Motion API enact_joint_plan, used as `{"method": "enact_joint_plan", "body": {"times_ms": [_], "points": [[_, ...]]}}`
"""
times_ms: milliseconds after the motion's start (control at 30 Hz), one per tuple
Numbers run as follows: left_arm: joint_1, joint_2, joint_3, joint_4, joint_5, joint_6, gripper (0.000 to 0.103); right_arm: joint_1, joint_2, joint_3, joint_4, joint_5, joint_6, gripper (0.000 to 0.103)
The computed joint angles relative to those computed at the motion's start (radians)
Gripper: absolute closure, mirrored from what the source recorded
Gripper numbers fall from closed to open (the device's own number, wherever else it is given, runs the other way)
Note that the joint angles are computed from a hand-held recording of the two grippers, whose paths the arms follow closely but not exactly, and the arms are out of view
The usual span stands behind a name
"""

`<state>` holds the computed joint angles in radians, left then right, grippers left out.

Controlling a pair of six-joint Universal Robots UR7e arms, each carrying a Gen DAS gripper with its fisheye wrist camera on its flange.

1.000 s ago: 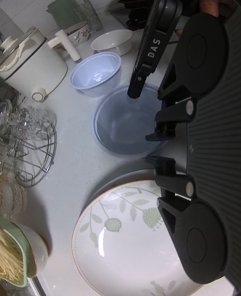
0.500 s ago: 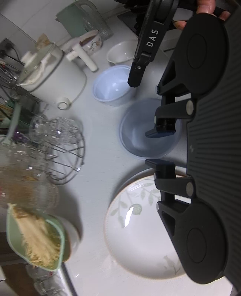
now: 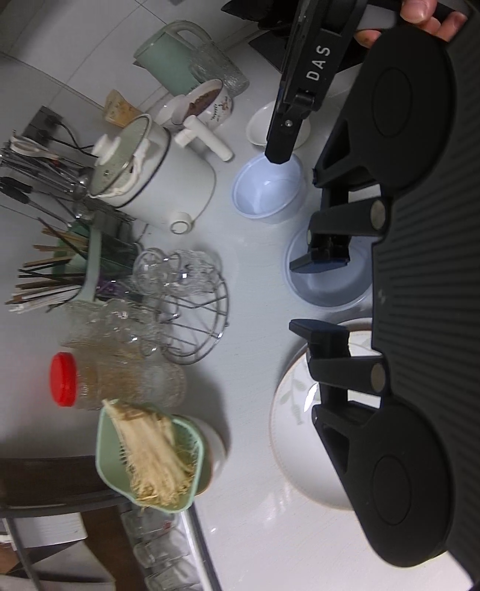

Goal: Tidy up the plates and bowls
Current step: 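Lower the blue bowl into the other blue bowl and open both grippers, then close both grippers on the rim of the nested blue bowls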

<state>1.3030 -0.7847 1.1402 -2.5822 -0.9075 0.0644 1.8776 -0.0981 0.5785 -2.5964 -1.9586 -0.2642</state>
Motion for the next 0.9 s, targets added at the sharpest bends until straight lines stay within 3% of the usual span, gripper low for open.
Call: {"method": "enact_joint_plan", "body": {"times_ms": [300, 400, 467, 633, 900], "points": [[-0.009, -0.012, 0.016, -0.068, 0.017, 0.039, 0.057, 0.014, -0.021, 0.062, -0.095, -0.001, -0.029, 0.083], [-0.010, -0.005, 0.007, -0.079, 0.018, 0.050, 0.048, 0.014, -0.026, 0.076, -0.120, -0.004, -0.036, 0.083], [-0.012, 0.004, -0.003, -0.084, 0.023, 0.059, 0.033, 0.013, -0.027, 0.079, -0.136, -0.016, -0.034, 0.079], [-0.019, 0.036, -0.043, -0.083, 0.032, 0.081, 0.021, -0.002, -0.050, 0.117, -0.193, -0.028, 0.019, 0.029], [-0.029, 0.105, -0.129, -0.049, 0.011, 0.105, 0.006, -0.026, -0.081, 0.157, -0.257, -0.069, 0.061, 0.027]]}}
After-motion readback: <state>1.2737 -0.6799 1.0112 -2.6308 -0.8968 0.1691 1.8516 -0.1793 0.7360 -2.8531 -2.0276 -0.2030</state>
